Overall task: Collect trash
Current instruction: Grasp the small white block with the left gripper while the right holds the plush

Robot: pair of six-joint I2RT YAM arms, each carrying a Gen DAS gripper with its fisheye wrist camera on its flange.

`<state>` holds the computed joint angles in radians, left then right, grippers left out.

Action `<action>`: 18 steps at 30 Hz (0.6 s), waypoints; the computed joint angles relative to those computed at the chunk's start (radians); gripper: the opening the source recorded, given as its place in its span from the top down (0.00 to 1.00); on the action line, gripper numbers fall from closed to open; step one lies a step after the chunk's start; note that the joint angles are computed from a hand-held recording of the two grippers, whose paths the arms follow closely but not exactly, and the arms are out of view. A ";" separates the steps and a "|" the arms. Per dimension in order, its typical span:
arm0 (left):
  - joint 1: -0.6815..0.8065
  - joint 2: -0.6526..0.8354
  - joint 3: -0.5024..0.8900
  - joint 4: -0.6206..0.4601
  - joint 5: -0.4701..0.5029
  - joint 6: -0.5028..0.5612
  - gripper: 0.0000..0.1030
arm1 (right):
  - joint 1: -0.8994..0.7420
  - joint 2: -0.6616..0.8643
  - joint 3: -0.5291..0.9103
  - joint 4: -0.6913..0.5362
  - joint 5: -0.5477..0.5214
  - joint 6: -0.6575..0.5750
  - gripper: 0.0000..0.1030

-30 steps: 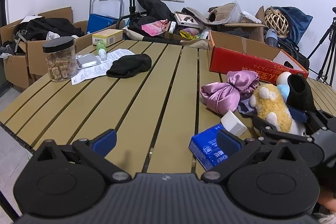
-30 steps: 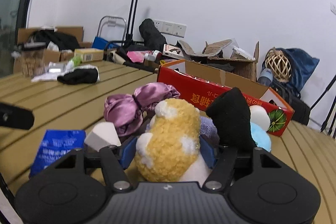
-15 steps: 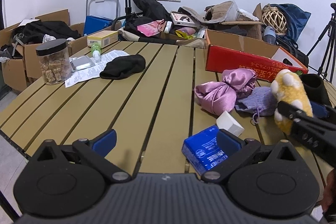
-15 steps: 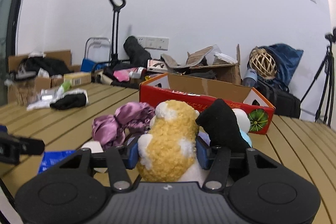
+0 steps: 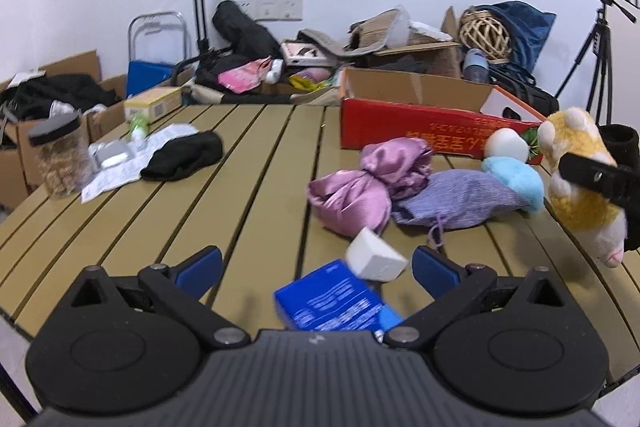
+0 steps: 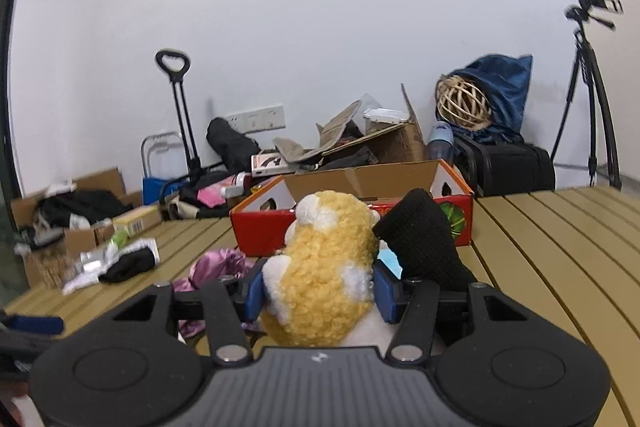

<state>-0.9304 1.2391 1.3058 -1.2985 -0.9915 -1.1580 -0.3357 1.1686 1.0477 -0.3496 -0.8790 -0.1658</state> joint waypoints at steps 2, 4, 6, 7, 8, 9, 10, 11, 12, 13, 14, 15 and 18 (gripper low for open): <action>0.010 0.013 -0.002 0.044 -0.005 0.052 0.00 | -0.034 0.033 0.030 -0.025 -0.044 0.023 0.49; 0.027 0.019 -0.009 0.100 0.003 0.112 0.00 | -0.060 0.068 0.058 -0.050 -0.080 0.040 0.49; 0.042 0.029 -0.017 0.145 0.013 0.164 0.00 | -0.077 0.100 0.076 -0.062 -0.101 0.052 0.49; 0.051 0.035 -0.019 0.165 0.020 0.187 0.00 | -0.082 0.109 0.078 -0.060 -0.105 0.057 0.49; 0.062 0.038 -0.024 0.188 0.032 0.212 0.00 | -0.086 0.115 0.078 -0.055 -0.106 0.059 0.49; 0.071 0.039 -0.029 0.209 0.043 0.232 0.00 | -0.088 0.121 0.080 -0.053 -0.108 0.057 0.49; 0.081 0.039 -0.038 0.233 0.054 0.249 0.00 | -0.088 0.123 0.080 -0.052 -0.109 0.056 0.49; 0.090 0.038 -0.043 0.248 0.064 0.264 0.00 | -0.091 0.124 0.078 -0.048 -0.113 0.054 0.49; 0.101 0.038 -0.049 0.269 0.076 0.281 0.01 | -0.091 0.123 0.077 -0.045 -0.114 0.053 0.49; 0.110 0.038 -0.055 0.285 0.086 0.293 0.03 | -0.091 0.123 0.076 -0.041 -0.112 0.053 0.49; 0.117 0.038 -0.058 0.293 0.094 0.298 0.05 | -0.088 0.122 0.074 -0.037 -0.107 0.052 0.49; 0.125 0.039 -0.062 0.304 0.103 0.304 0.09 | -0.088 0.120 0.071 -0.034 -0.105 0.052 0.49; 0.145 0.033 -0.075 0.325 0.129 0.317 0.20 | -0.085 0.117 0.069 -0.039 -0.103 0.048 0.49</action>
<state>-0.7850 1.2718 1.2303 -0.9734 -0.8627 -0.8412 -0.4210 1.2853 1.1167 -0.3888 -0.9825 -0.1176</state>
